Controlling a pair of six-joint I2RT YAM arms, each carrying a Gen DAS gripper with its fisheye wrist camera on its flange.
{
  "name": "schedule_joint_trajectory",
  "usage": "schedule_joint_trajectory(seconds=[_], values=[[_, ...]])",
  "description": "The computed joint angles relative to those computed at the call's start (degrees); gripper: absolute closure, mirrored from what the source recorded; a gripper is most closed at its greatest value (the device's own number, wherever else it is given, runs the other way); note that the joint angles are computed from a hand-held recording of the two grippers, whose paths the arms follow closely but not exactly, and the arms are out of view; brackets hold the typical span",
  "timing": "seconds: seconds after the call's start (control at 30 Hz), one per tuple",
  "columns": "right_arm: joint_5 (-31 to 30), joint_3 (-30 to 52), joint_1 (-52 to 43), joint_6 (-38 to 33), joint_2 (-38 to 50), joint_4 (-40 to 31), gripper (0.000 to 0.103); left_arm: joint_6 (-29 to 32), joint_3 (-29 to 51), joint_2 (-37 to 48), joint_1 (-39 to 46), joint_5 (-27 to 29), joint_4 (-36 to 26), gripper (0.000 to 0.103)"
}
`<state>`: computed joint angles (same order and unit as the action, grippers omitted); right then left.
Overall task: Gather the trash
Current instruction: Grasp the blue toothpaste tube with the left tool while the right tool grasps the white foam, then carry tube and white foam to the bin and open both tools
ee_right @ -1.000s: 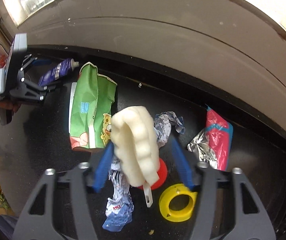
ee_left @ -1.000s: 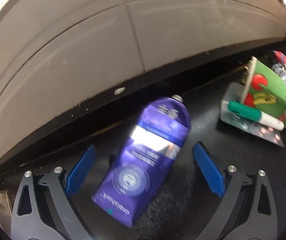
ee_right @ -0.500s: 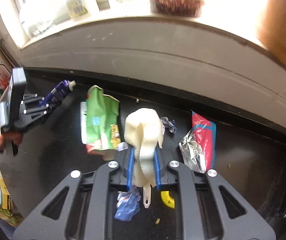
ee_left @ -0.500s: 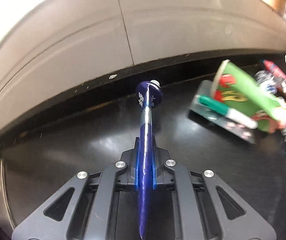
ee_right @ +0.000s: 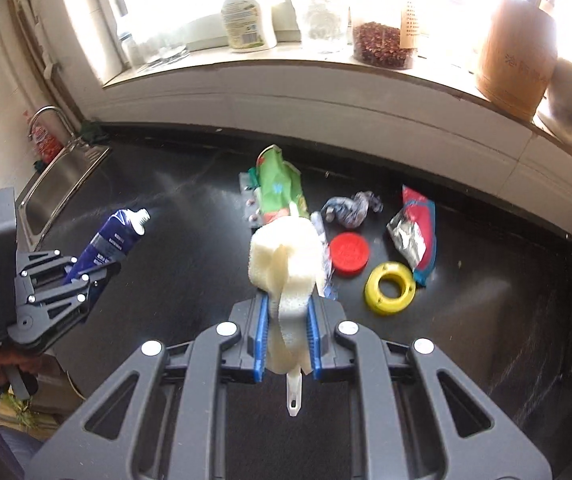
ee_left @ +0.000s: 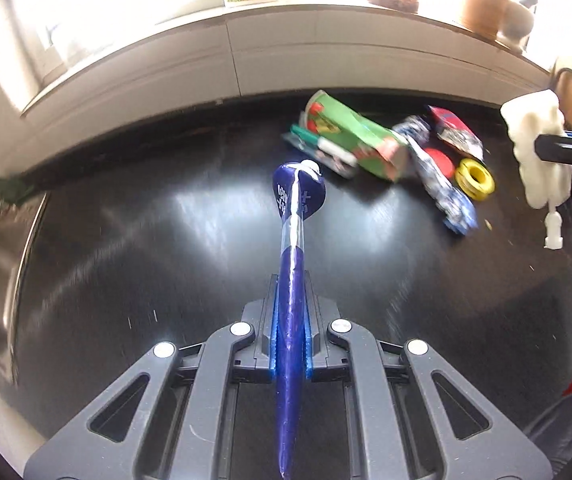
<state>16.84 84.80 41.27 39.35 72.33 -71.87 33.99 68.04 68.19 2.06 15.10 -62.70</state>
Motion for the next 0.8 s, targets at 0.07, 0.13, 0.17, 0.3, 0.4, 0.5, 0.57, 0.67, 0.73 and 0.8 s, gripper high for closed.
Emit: schedule_joint_trajectory(seconds=[0.07,0.13,0.17,0.3,0.4,0.5,0.57,0.67,0.73,0.8], values=[[1.61,0.36,3.88,3.31,-0.82,-2.23,0.086,1.13,-2.03,-3.67,1.83,1.09,-2.07,0.095],[3.10,0.06,8.04,6.93,-1.42,-3.96,0.086,1.73,-3.80,-6.95,2.89,1.54,-3.63,0.095],[3.55,-0.14,9.53,8.21,-1.43,-4.27,0.086,3.02,-4.05,-8.33,4.52,2.45,-4.98,0.095],[5.77,0.26,15.21,12.48,-0.85,-5.56,0.086,6.51,-3.21,-10.66,9.67,4.66,-7.85,0.095],[6.97,2.14,18.40,13.57,1.60,-5.01,0.086,10.24,-1.87,-11.09,15.82,7.06,-10.04,0.095],[7.25,4.49,20.71,12.76,4.88,-3.31,0.086,15.96,-0.13,-10.33,25.96,10.45,-12.18,0.095],[6.60,7.84,21.91,10.74,8.83,-1.72,0.086,20.78,1.28,-8.87,34.22,12.85,-13.82,0.095],[4.30,13.89,23.65,7.08,16.07,1.66,0.086,28.25,3.69,-5.53,47.14,15.92,-15.51,0.095],[1.82,20.10,24.99,3.86,22.70,3.60,0.086,32.20,5.29,-2.97,54.37,17.26,-15.73,0.095],[-0.98,28.26,26.24,0.98,30.19,4.14,0.086,35.67,7.78,1.19,62.40,17.95,-15.49,0.095]])
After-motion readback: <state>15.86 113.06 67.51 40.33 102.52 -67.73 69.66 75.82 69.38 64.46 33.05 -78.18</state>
